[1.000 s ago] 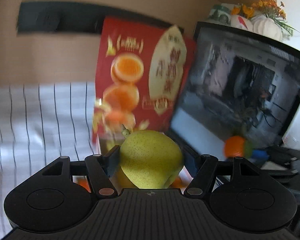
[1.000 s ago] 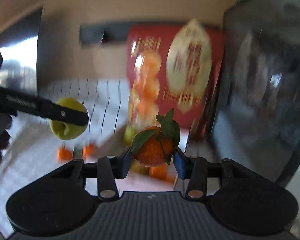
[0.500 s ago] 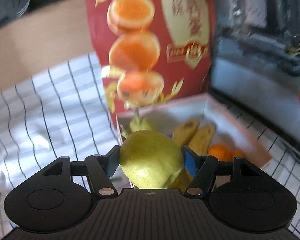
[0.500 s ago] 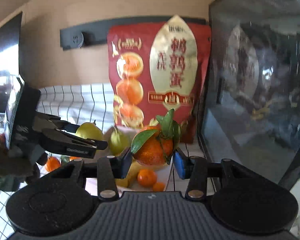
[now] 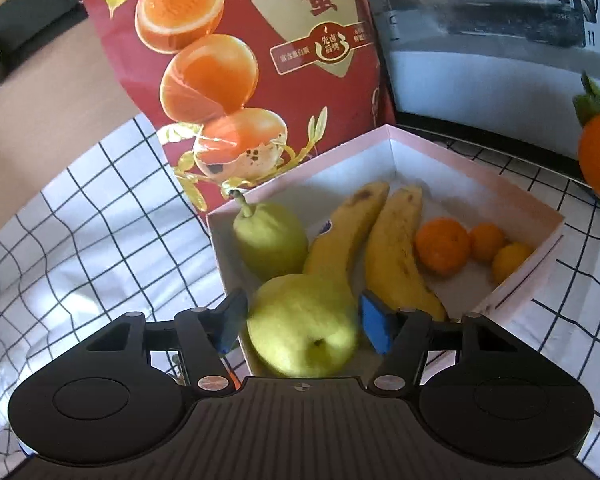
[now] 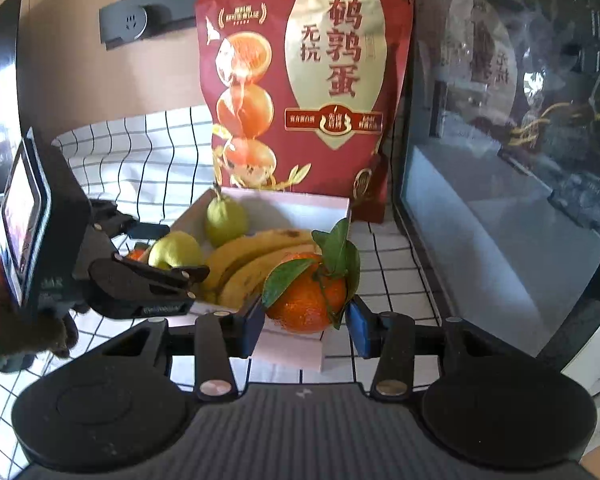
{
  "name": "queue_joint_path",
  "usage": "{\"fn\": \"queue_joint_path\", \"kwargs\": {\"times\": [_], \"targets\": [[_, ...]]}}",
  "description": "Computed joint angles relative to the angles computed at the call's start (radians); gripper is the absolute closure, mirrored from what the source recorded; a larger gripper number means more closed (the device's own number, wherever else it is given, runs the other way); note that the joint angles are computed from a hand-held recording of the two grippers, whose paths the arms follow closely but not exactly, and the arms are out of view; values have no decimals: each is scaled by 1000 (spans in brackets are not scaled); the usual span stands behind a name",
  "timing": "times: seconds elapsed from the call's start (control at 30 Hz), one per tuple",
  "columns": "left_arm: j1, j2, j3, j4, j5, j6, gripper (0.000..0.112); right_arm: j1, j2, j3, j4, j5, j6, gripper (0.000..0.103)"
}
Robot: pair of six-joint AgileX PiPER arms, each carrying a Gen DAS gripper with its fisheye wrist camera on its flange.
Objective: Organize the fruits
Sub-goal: 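Open both tools to drop the pear and mandarin into the box, then close the left tool on a mandarin while the right tool grasps another mandarin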
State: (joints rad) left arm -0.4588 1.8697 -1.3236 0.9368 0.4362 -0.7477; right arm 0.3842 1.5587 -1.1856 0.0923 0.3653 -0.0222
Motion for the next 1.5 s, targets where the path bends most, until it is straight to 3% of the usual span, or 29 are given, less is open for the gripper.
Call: {"fn": "queue_joint_path", "kwargs": {"times": [0.17,0.3,0.57,0.73,1.0,1.2,1.4,1.5], "targets": [[-1,-24,10,-53,0,22,50,-7,3,9,12,10,-13,59],[11,-88,37,-219,-25,111,60,-7,5,14,21,9,-20,59],[36,-319,270,-260,-106,-115,60,-4,65,-38,93,20,-83,59],[61,-397,378,-317,-74,-144,61,10,153,-143,114,18,-119,59],[133,-482,504,-367,-52,-162,62,28,315,-338,156,98,-123,57],[209,-472,507,-418,-81,-96,62,69,267,-270,54,49,-40,53],[257,-374,407,-271,-63,-189,62,110,159,-137,-55,10,40,52],[289,-303,334,-308,-46,-136,62,145,116,-84,-136,8,107,52]]}}
